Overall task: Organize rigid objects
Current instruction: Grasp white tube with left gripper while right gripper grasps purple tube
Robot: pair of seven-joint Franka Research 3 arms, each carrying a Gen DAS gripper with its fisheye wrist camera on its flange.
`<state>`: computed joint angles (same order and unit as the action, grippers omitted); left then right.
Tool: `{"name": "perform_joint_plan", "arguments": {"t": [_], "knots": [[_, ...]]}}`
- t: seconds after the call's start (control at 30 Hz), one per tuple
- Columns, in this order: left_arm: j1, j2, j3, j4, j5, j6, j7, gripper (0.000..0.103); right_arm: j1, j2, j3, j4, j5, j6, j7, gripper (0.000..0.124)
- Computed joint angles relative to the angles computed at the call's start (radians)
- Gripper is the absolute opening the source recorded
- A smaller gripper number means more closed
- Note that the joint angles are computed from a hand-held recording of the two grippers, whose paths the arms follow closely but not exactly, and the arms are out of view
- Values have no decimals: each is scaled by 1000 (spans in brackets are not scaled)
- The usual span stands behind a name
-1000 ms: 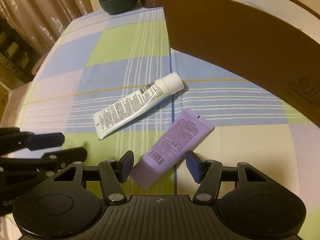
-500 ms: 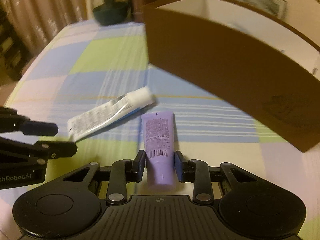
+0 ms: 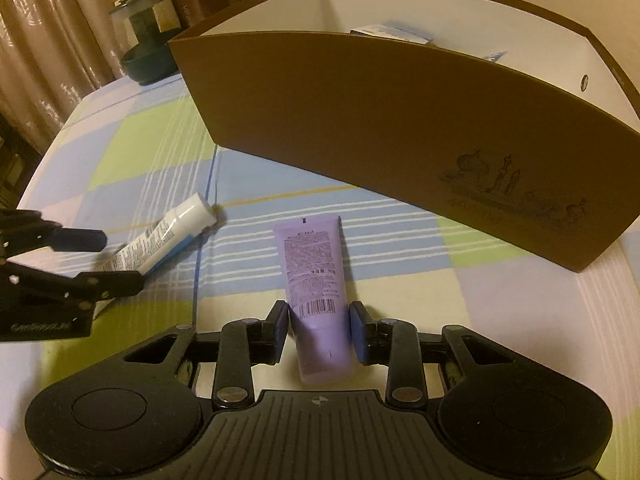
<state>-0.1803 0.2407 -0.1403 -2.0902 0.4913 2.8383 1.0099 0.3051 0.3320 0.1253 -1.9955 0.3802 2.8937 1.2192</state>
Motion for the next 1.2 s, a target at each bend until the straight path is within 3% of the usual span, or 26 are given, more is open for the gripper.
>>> {"name": "perform_joint_plan", "arguments": {"t": [0.17, 0.3, 0.43, 0.67, 1.2], "knots": [[-4, 41, -7, 46, -29, -29, -3, 46, -15, 1, 14, 1, 16, -4, -38, 34], [-51, 34, 21, 38, 40, -38, -102, 43, -24, 3, 22, 5, 38, -11, -65, 34], [-71, 18, 12, 30, 49, -66, -199, 39, -28, 3, 24, 10, 53, -24, -89, 34], [-82, 12, -10, 28, 42, -74, -285, 40, -32, 9, 25, 22, 70, -41, -132, 35], [-95, 69, 2, 105, 88, -112, -281, 41, -33, 20, 35, 17, 77, 0, -220, 40]]}}
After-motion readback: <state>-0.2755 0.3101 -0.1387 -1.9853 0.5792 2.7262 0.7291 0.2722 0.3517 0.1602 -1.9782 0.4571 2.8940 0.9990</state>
